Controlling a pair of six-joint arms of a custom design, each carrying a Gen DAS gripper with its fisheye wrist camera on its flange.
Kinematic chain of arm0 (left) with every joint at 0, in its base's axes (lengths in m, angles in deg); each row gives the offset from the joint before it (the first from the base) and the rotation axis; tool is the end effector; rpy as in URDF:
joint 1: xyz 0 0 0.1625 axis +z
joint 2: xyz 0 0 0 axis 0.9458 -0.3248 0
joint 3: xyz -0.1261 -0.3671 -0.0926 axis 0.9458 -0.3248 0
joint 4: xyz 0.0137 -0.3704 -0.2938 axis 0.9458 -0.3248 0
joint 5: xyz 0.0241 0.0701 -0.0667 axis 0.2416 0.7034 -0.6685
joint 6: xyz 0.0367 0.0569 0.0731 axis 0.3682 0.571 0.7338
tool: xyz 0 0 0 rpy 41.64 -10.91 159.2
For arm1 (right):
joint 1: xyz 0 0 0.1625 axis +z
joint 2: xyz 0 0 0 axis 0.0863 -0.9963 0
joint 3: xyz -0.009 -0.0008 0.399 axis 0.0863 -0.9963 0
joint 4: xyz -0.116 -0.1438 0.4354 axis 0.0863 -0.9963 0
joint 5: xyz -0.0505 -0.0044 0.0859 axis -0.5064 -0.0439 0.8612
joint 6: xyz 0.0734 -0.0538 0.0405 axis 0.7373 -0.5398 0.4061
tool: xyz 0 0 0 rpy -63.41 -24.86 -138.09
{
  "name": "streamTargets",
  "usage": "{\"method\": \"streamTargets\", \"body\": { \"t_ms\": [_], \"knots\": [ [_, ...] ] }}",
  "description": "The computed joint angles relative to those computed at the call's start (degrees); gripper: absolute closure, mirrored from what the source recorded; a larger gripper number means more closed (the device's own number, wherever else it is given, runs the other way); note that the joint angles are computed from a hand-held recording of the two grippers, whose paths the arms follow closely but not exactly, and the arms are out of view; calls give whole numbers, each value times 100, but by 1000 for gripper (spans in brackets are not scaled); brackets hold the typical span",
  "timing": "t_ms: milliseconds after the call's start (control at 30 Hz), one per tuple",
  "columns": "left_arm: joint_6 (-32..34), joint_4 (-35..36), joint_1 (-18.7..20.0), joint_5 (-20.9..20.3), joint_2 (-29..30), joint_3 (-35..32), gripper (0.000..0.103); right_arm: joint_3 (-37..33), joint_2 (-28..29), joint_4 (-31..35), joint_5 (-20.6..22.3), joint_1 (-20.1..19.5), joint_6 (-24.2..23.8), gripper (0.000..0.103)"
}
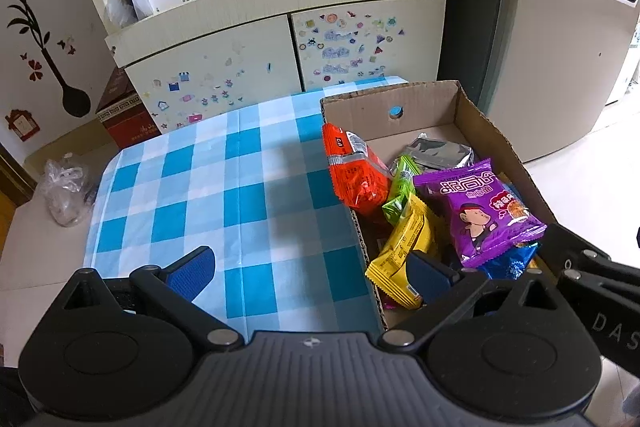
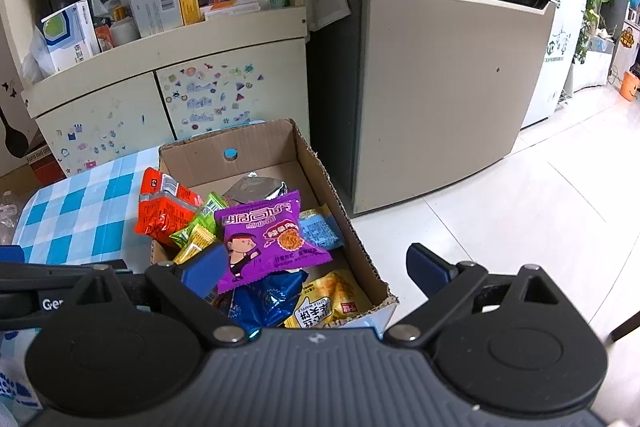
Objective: Organize snacks
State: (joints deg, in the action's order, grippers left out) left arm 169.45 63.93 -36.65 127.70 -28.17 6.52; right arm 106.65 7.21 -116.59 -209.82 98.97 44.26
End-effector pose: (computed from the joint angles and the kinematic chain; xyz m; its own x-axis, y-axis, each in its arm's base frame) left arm -0.4769 -0.5702 0.0462 -0.4757 0.5587 -0.6794 0.7892 0.6121 -0.0492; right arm 0.1576 -0.4624 0.3340 -0.5722 0.6723 0.4698 -0.1392 0.4848 -0.8634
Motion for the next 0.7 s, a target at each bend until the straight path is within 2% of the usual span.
{"method": "streamTargets", "body": {
  "t_ms": [333,700],
  "knots": [
    [156,-296,-3,44,-222,304,0,1,4,-51,18,-7,-20,7],
    [39,-201,2,25,-212,314,0,-4,17,-23,19,4,-45,7]
  ]
}}
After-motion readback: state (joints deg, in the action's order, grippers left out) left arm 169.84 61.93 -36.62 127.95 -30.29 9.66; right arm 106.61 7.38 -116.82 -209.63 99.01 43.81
